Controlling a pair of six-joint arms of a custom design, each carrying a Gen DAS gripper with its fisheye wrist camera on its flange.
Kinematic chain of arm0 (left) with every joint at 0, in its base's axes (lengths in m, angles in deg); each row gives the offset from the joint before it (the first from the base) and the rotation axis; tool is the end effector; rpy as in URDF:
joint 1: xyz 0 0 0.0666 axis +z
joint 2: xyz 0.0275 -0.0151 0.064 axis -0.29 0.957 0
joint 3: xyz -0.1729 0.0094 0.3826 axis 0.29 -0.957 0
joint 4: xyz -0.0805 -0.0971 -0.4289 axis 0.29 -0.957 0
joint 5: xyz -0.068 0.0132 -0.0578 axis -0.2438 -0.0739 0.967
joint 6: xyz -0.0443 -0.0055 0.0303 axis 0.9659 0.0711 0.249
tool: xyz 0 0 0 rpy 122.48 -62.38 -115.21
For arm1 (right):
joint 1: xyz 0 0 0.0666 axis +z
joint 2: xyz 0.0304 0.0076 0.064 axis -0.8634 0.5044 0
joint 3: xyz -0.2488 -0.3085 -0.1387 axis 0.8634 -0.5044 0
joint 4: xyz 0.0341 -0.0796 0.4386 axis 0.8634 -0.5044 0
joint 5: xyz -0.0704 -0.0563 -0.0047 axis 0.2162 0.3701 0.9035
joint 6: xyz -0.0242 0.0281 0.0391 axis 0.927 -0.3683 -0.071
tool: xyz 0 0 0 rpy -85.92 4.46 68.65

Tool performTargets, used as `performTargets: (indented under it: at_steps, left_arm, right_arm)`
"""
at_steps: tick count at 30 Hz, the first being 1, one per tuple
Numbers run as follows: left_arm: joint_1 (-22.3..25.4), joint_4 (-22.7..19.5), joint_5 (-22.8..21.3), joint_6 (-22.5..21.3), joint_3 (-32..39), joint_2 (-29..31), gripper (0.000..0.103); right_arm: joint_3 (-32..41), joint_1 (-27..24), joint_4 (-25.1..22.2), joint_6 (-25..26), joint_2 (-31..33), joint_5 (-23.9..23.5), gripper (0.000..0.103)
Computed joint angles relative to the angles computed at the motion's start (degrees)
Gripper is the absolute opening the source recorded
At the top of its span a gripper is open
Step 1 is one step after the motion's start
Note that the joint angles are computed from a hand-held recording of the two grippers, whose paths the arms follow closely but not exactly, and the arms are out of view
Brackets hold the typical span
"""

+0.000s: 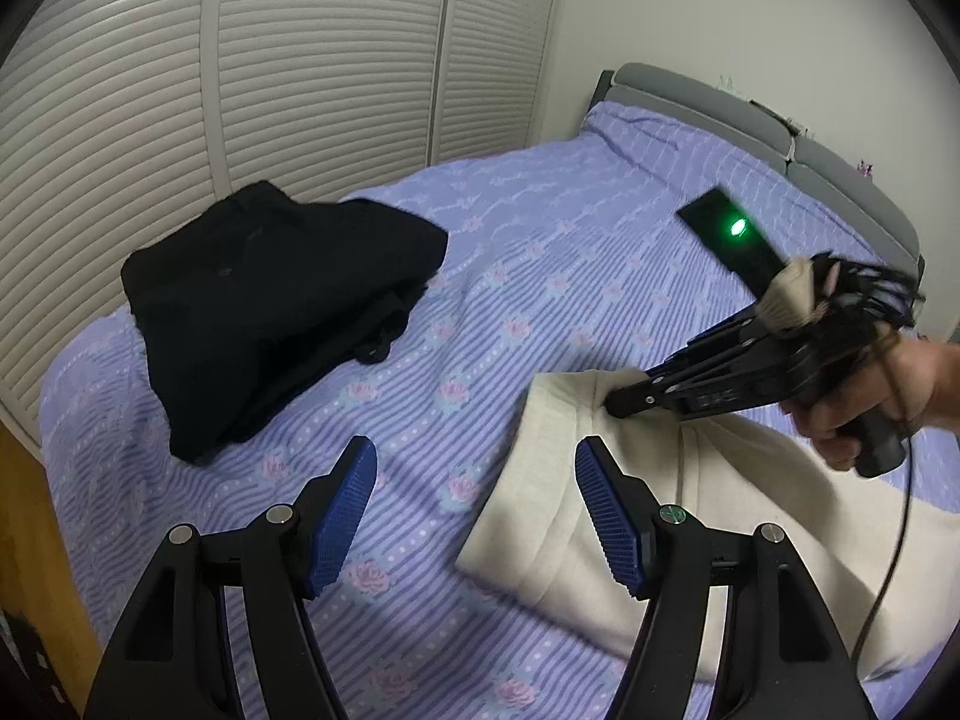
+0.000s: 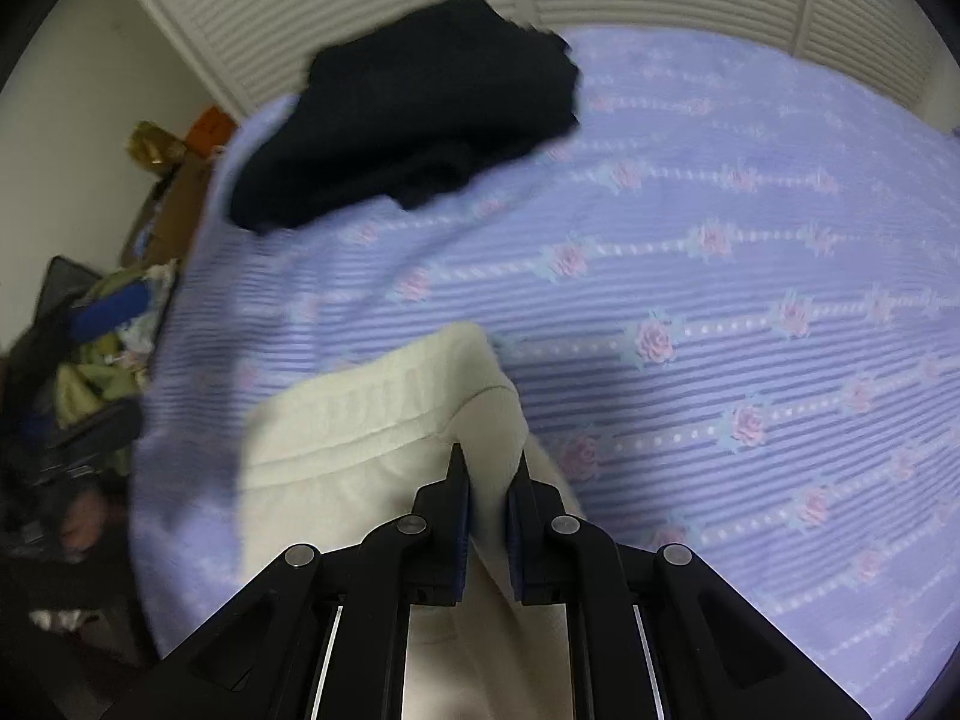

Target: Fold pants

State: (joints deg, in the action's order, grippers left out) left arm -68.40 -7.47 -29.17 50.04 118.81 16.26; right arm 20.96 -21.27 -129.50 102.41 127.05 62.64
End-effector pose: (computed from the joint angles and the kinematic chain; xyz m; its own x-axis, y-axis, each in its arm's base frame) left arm 0.2969 -0.3367 0.4392 -0.6162 -0.3620 -0.6995 -0.4037 0.9077 -0.1142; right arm 0.4633 0.3810 0.3484 -0.3058 -0.9048 -0.2963 -0.9493 0.2658 0.1681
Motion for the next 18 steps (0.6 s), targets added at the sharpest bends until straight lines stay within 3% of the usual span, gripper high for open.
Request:
performTargets:
  at_steps: [4,6,9,15,18]
  left_arm:
    - [0.0,-0.3,-0.2,0.0,-0.2,-0.1,0.068]
    - [0.1,-0.3,-0.2,0.0,0.0,0.0,0.068]
    - [0.1,-0.3,-0.5,-0.7,0.6,0.4,0.068]
    - [-1.1,0.1,-1.5,-2.7,2.9,1.8,0.068]
    - [-2.1,0.8,-1.1,-2.8,4.4,3.4,0.068]
  right_arm:
    - [-4.0,0.3,6.1,-3.9,-1.7,2.8,0.015]
    - [-6.5,0.7,10.4,-6.4,-4.2,5.7,0.038]
    - [-9.4,0.8,15.2,-10.6,-7.6,7.7,0.062]
    - [-15.8,-1.9,19.5,-19.1,-18.1,9.1,0.063]
    - [-19.0,-6.3,18.5,-20.5,-23.8,11.1,0.063]
